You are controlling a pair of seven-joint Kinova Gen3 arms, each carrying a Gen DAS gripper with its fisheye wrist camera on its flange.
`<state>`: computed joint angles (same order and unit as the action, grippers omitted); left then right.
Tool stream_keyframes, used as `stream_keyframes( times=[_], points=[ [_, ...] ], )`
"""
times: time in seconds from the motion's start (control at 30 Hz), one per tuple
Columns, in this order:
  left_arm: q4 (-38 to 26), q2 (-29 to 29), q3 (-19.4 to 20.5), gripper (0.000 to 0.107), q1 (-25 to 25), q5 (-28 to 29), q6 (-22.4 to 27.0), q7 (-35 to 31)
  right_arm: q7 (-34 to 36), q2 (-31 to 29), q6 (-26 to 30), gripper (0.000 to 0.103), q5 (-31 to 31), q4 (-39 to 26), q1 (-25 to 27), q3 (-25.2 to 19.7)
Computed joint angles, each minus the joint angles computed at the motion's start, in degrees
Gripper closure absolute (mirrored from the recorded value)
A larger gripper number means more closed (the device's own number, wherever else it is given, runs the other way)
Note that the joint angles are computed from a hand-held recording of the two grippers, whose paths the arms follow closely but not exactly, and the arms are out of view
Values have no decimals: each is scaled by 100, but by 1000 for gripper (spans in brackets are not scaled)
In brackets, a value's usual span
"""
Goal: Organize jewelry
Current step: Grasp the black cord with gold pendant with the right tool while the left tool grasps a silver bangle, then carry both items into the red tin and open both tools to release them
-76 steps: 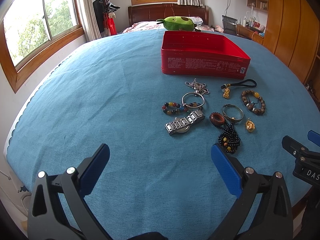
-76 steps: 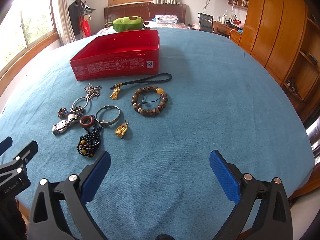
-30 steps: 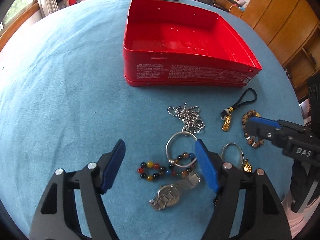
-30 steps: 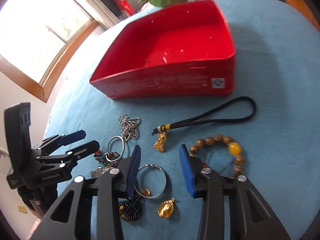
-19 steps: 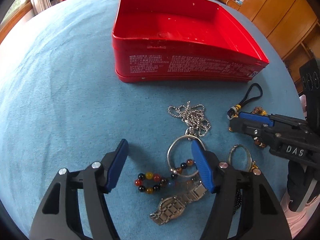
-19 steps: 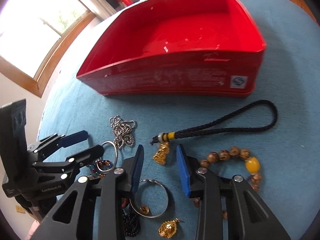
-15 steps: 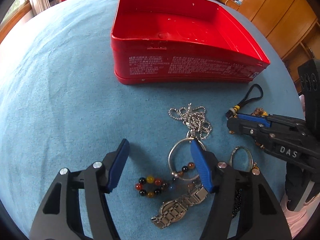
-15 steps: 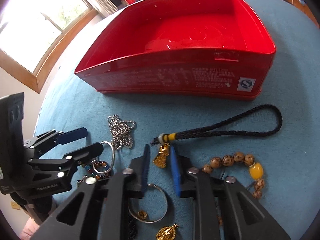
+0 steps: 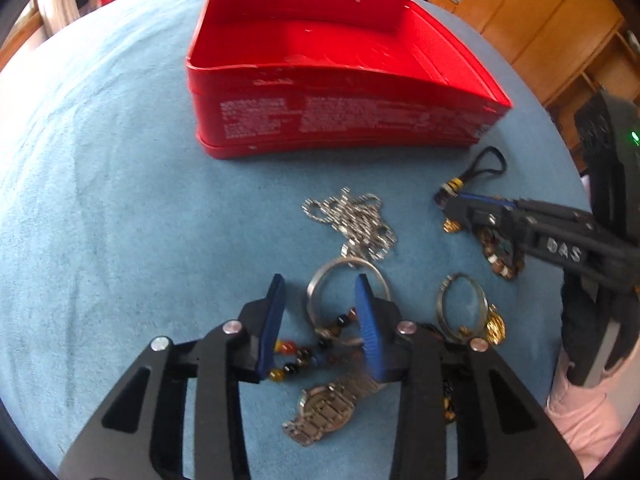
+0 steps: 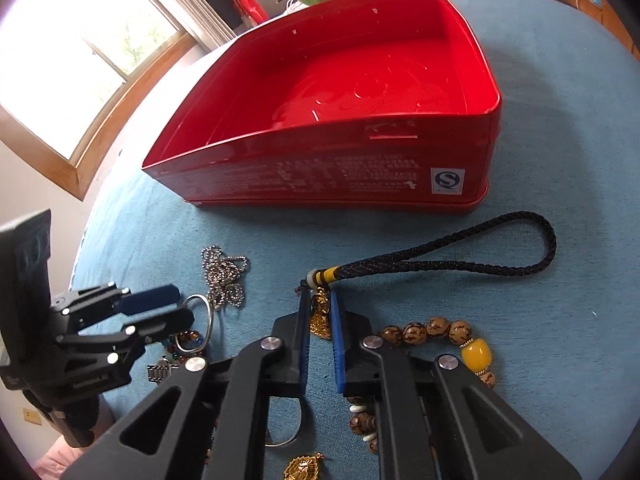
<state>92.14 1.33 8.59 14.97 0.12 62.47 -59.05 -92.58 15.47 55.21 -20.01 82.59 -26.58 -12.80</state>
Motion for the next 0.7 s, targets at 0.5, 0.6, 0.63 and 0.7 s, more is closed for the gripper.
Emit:
stream_keyframes(
  times=[0.5,0.6,0.63,0.7],
  points=[
    [9,157,0,106,247,-541,-258,499,-39,153,-75,93,-79,-86,-3,-36],
    [102,30,38,106,182,-575,-342,553,-47,113,-98,93,-39,-59,-19,-18],
    [186,-105,-20,106,234,-569,-290,586,-55,89,-114,94,5,-47,-38,-11],
    [242,-207,40,106,172,-604,-323,642,-53,32,-156,95,28,-10,-51,-15]
  ],
)
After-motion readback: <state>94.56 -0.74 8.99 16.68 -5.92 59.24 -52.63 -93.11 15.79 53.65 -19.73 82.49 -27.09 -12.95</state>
